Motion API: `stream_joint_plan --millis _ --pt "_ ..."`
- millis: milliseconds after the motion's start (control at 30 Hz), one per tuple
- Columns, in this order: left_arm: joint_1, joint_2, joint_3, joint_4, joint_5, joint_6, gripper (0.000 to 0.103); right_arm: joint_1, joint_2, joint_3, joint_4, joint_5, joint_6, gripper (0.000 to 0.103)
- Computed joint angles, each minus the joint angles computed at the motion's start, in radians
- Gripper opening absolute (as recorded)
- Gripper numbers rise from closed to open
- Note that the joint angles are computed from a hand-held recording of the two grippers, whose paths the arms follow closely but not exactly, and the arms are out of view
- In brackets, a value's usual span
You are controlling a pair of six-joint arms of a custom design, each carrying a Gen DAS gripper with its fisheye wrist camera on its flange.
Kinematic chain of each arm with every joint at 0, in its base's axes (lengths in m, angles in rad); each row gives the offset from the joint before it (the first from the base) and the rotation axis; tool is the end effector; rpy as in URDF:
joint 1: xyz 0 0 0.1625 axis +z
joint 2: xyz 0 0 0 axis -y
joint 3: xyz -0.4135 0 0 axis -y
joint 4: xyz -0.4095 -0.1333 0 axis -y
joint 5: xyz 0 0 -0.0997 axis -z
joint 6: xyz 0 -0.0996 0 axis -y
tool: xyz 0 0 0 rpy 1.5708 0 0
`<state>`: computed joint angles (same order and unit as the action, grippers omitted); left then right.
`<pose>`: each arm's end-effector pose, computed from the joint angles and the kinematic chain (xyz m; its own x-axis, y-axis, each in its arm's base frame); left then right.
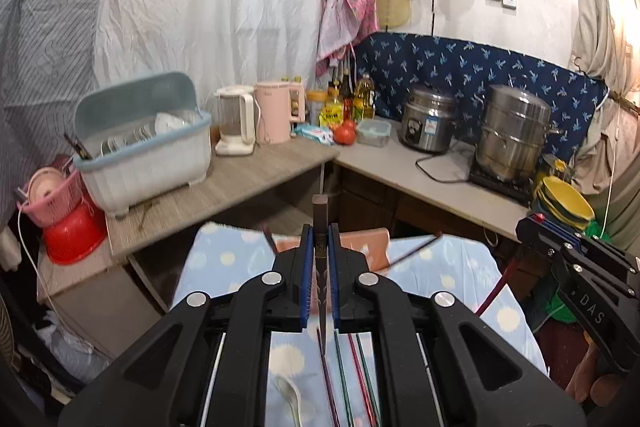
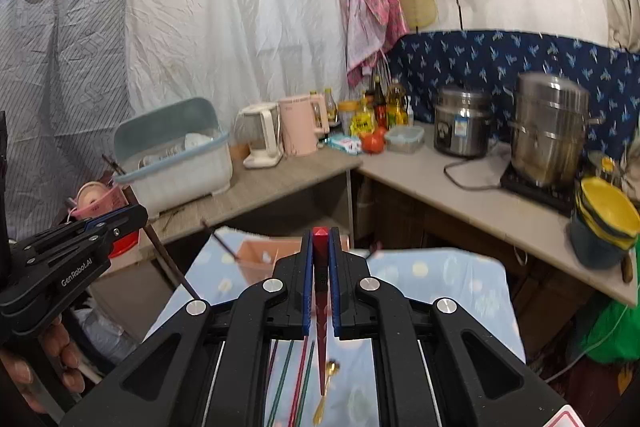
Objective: Organize utensils
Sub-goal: 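Carry the red chopstick into the pink holder while the left tool carries a brown one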
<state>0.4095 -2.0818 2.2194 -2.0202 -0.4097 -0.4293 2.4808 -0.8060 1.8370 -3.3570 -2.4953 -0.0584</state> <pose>-0.1954 -0.3297 0.4598 -0.7423 0.0726 -0.6661 0.6204 0.4500 -0.6423 0.5150 -0.3322 0.1342 -0.7667 -0.1655 0.6203 -0.6207 0.4380 -0.6503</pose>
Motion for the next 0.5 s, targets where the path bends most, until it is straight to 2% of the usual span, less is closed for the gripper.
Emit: stream_joint_plan --millis 200,400,500 --pt "0.105 0.201 -0.087 -0.431 -0.014 0.322 0.007 -0.040 0.083 -0.185 -0.035 0.029 -0.144 0.007" --pt "0.207 0.343 -0.159 -0.690 -0.058 0.515 0.007 -0.089 0.165 -0.325 -0.059 0.073 -0.216 0.007" --pt "0.257 0.392 -0.185 -0.756 -0.081 0.562 0.007 -0.113 0.205 -0.378 -0.069 0.089 -0.244 0.007"
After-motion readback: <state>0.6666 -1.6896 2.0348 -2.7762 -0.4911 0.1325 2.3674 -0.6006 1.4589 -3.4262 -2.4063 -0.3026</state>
